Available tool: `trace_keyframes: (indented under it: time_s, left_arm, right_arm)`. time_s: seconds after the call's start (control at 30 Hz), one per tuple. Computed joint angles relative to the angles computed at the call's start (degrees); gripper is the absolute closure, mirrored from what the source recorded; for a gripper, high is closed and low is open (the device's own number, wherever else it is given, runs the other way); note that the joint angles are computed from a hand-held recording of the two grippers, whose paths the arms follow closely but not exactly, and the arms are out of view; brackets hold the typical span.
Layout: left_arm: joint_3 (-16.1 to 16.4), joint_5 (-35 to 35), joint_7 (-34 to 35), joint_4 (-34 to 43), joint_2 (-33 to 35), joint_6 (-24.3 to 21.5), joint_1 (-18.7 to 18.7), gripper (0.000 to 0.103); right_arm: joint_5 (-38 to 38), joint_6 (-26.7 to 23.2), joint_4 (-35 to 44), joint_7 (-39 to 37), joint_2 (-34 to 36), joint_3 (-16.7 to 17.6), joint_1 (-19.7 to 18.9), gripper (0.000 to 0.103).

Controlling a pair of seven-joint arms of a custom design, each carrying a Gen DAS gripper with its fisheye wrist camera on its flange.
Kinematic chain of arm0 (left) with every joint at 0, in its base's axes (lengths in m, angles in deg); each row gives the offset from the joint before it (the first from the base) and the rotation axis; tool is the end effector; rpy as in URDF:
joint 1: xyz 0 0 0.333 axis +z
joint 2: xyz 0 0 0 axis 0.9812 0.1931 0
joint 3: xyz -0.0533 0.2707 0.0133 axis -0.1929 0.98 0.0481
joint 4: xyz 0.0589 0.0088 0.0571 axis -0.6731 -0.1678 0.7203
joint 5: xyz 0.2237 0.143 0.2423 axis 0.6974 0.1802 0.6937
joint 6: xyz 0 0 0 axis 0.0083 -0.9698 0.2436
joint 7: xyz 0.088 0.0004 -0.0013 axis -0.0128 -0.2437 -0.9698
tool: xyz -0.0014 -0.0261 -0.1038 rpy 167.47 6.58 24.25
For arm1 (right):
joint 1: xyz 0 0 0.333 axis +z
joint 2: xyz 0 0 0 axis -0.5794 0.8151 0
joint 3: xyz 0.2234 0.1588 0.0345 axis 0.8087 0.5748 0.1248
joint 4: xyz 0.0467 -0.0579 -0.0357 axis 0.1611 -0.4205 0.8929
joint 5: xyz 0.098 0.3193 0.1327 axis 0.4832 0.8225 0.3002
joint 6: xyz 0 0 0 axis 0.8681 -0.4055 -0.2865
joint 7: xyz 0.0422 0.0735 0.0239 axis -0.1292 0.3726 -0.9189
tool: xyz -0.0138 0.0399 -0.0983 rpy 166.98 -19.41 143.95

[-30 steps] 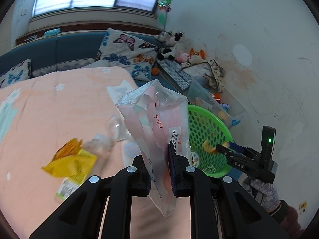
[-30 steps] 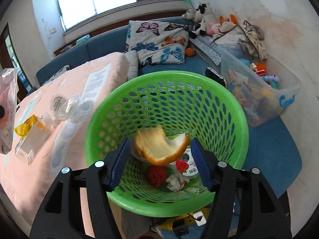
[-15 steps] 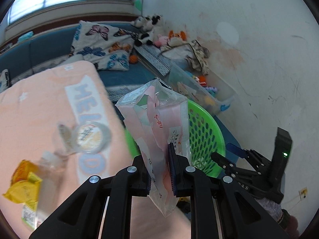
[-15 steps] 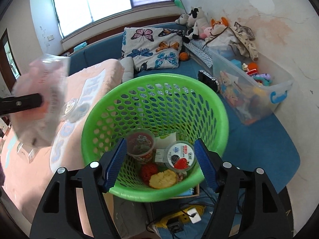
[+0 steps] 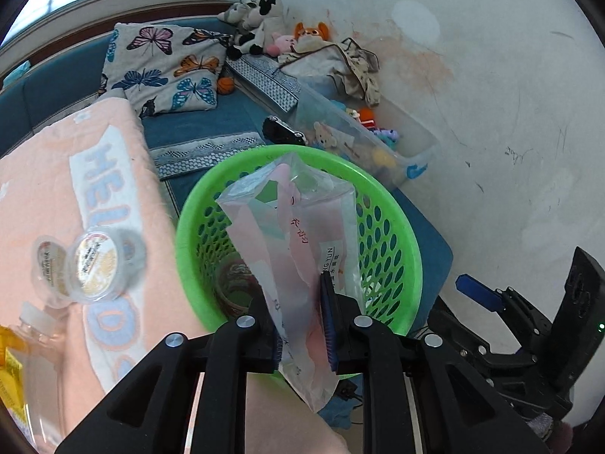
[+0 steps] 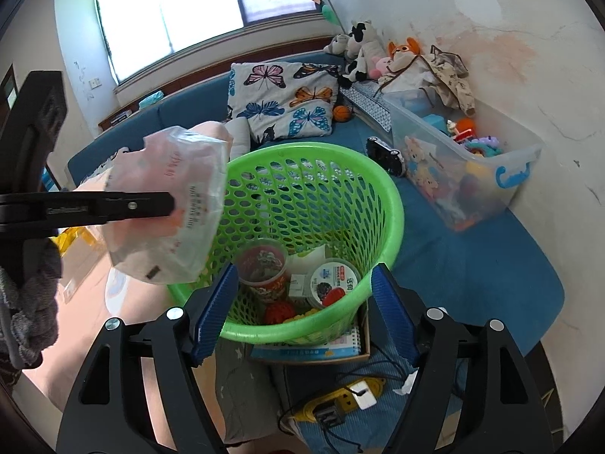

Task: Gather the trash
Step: 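Drop the orange peel into the green basket with the right gripper while the left carries the bag there, then release the plastic bag into the basket with the left gripper and return both grippers to the table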

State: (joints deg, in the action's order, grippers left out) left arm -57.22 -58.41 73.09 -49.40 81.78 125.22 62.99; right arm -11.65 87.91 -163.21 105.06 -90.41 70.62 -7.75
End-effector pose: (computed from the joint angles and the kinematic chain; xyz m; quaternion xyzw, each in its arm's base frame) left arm 0.4505 -0.2459 0.4264 -0.6837 0.6473 -0.3134 0.1237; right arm 0.4293 0.1975 0.4008 -0.7677 0.4881 -0.1367 0.3921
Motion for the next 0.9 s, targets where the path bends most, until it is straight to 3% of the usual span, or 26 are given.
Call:
trace_keyframes:
  time_s: [0.1, 0.23, 0.4, 0.9]
  left_arm:
    - [-0.3, 0.6, 0.1, 1.0, 1.4, 0.1, 0.1, 0.074]
    - [-0.1, -3.9, 4.0, 0.5, 1.7, 1.4, -0.6, 0.061]
    - [0.2, -4.1, 4.5, -2.4, -0.7, 2.5, -0.8, 0.061]
    - [-0.4, 10.4, -11.9, -18.7, -19.8, 0.8, 2.7, 0.061]
  right_arm:
    - [0.6, 0.1, -0.3, -0.4, -0.3, 0.0, 0.2, 0.030]
    - [1.2, -0.2, -0.5, -0.5, -0.8, -0.1, 0.3, 0.030]
    - [2.4, -0.4, -1.1, -1.4, -1.7, -0.1, 0.7, 0.030]
    - [8.8, -1.6, -1.9, -6.1, -3.7, 1.7, 3.8, 0.027]
